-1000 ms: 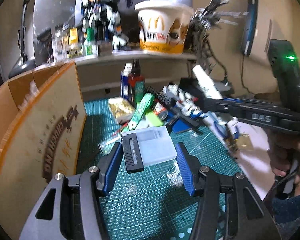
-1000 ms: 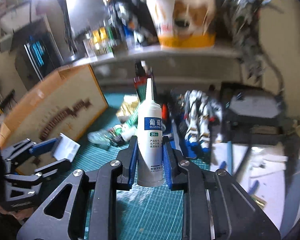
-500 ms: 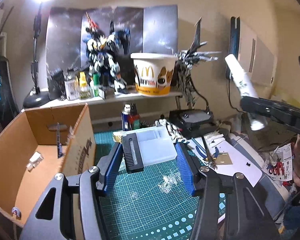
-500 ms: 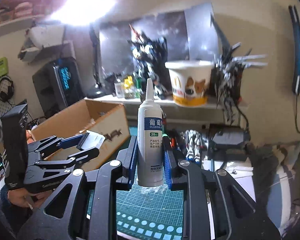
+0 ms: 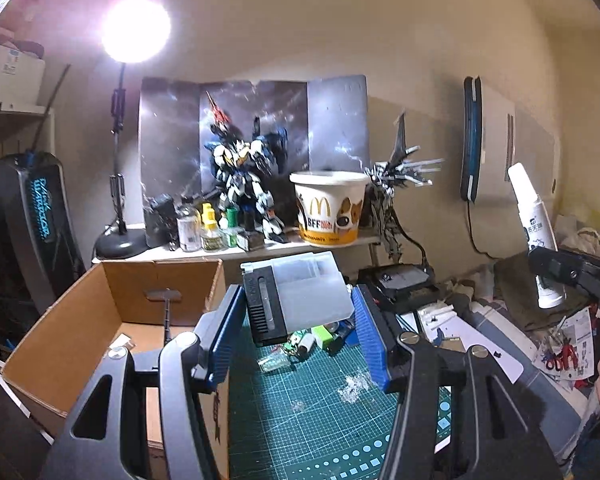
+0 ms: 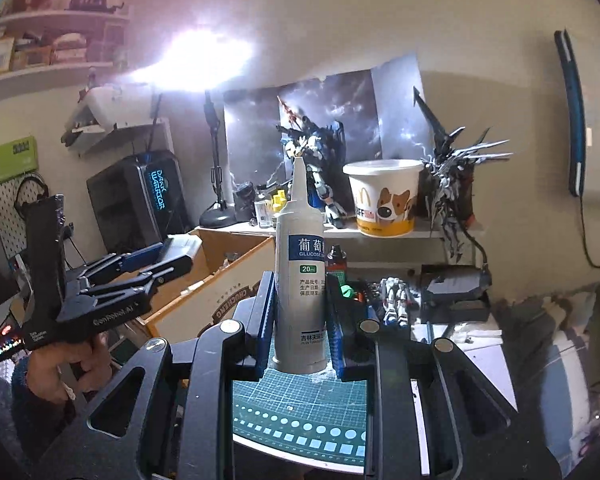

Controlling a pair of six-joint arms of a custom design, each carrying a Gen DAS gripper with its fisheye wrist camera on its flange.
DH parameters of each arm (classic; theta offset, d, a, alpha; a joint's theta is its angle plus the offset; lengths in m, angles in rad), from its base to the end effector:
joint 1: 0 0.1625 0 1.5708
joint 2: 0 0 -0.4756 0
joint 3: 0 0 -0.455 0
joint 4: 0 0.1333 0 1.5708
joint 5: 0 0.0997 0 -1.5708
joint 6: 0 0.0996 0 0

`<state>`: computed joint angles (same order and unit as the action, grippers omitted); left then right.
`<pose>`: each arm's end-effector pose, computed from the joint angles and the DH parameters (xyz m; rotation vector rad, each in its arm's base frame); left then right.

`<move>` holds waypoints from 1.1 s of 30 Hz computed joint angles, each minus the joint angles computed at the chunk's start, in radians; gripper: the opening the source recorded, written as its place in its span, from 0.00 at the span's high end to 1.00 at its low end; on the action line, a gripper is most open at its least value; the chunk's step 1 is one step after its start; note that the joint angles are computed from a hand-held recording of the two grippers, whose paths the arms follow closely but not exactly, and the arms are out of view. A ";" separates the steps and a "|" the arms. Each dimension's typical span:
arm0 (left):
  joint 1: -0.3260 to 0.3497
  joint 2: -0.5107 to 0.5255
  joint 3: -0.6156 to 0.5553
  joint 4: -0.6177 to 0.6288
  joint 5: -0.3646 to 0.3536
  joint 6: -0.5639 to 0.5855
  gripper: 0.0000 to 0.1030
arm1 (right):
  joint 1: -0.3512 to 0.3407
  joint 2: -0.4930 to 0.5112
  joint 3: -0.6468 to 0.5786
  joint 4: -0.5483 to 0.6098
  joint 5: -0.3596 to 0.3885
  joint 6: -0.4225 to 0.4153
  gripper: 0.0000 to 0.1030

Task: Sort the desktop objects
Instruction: 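Carry the case with the left gripper over the box while the right gripper carries the bottle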

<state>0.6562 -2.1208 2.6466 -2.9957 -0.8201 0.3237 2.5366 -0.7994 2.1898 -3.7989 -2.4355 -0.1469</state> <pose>-0.0864 -0.3205 0.3723 0.9977 2.1681 -1.3513 0.4669 -0.2530 0.0867 0.8182 -2.2157 1.3699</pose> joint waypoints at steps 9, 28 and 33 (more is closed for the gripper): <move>-0.020 -0.026 0.001 -0.006 0.075 0.012 0.47 | -0.011 0.008 -0.015 0.016 0.063 -0.017 0.79; -0.011 -0.075 -0.007 -0.013 0.241 0.020 0.47 | -0.079 0.057 -0.083 0.091 0.256 -0.065 0.79; -0.009 -0.098 -0.009 -0.015 0.289 0.025 0.47 | -0.091 0.073 -0.107 0.118 0.311 -0.082 0.79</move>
<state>0.6472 -2.2185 2.6373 -3.0105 -0.5307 0.3491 2.4453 -0.7267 2.0832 -3.6806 -2.1248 -0.2293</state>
